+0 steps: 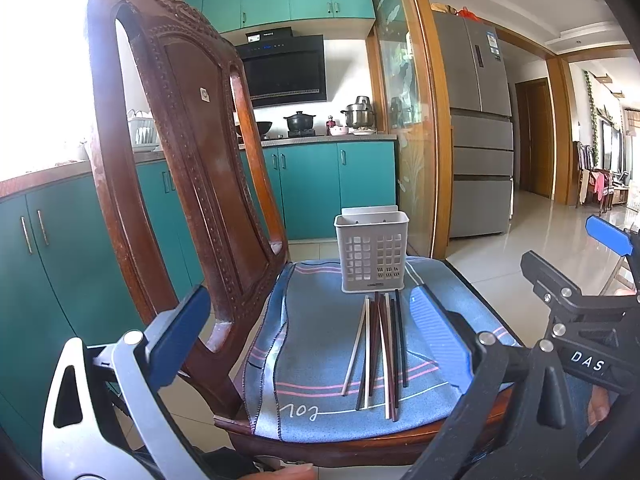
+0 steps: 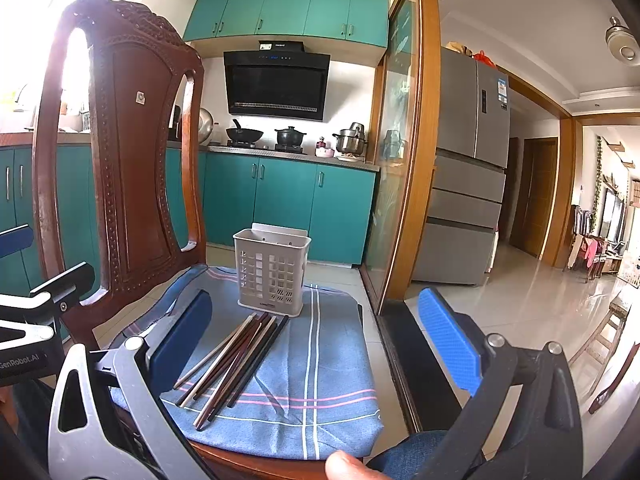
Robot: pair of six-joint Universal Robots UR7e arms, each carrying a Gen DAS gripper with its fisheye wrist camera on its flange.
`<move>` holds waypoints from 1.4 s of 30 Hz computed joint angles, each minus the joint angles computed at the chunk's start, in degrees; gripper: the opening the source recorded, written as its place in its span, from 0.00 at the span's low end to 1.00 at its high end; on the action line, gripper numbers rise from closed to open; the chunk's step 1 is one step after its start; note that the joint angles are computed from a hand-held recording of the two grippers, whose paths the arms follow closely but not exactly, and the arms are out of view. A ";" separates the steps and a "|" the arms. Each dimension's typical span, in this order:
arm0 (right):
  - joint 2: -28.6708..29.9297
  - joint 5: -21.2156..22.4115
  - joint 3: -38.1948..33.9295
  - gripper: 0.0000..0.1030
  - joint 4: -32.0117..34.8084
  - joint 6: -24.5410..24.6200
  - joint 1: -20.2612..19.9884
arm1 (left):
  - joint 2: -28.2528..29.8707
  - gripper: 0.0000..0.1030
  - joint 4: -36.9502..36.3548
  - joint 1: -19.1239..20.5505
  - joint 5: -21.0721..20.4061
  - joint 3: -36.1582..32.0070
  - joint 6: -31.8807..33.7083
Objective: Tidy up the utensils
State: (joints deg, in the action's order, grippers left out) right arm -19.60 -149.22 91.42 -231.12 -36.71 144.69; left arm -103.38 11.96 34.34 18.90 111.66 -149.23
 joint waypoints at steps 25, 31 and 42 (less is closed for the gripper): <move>-0.17 0.58 -0.30 0.98 -1.21 -1.16 0.07 | 0.19 0.97 -0.65 -0.94 -0.68 0.42 0.03; -0.16 0.72 -0.37 0.98 -2.05 -1.94 0.18 | -0.16 0.97 -1.30 -1.48 -0.82 0.63 0.62; -0.26 0.75 -0.24 0.98 -2.31 -2.02 0.22 | 0.06 0.97 -1.13 -1.20 -0.25 0.86 0.01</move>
State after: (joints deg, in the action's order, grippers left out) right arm -19.85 -148.47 91.18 -233.43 -38.73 144.90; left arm -103.33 10.83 33.15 18.65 112.52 -149.22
